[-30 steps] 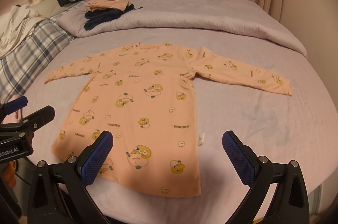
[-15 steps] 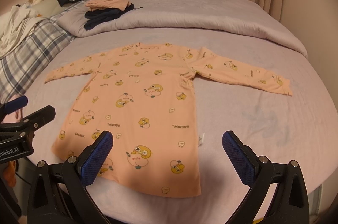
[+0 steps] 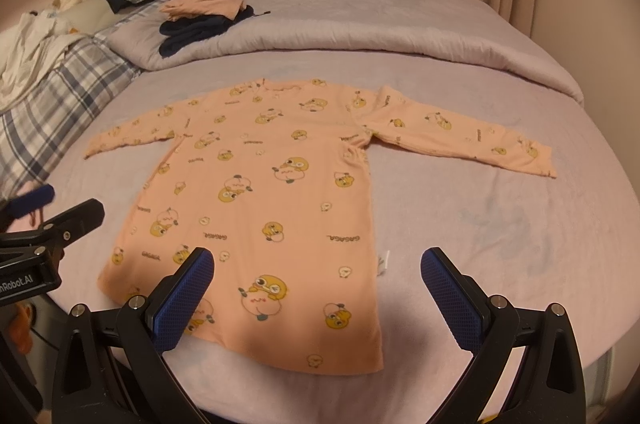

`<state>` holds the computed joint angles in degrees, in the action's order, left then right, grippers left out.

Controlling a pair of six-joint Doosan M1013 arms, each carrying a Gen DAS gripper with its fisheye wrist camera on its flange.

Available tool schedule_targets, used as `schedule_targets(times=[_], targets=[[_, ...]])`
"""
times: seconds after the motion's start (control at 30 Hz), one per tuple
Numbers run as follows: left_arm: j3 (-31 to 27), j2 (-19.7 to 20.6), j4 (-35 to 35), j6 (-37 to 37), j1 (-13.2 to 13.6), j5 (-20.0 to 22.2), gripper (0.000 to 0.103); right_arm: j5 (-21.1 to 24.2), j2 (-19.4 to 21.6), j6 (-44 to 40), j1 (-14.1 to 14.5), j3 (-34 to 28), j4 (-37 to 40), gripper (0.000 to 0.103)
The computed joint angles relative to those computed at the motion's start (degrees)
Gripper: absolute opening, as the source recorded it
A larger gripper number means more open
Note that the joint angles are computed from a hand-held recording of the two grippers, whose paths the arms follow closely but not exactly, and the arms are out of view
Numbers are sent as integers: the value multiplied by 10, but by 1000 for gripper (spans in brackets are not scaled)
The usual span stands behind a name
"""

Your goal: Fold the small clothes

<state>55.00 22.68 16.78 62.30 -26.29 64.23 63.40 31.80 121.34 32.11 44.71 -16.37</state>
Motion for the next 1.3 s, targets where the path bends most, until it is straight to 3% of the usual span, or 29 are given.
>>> schedule_targets(times=[0.2,0.47,0.63,0.77,0.9,1.0,1.13,1.3], targets=[[-3,13,-83,-35,30,12,103,-65,-21,21,-35,57,117,102],[7,29,-247,-12,69,8,103,-117,-52,115,-75,142,130,102],[22,33,-341,18,83,-27,103,-156,-70,192,-100,186,102,102],[14,42,-345,32,82,-46,103,-177,-70,227,-120,195,91,102],[-26,65,-308,61,73,-26,103,-203,-63,248,-143,195,111,102],[-46,83,-352,92,79,-16,103,-226,-55,259,-159,193,138,102],[-82,116,-476,136,98,27,103,-274,-50,272,-178,197,167,102],[-115,136,-477,134,99,22,103,-341,-43,349,-193,202,155,101]])
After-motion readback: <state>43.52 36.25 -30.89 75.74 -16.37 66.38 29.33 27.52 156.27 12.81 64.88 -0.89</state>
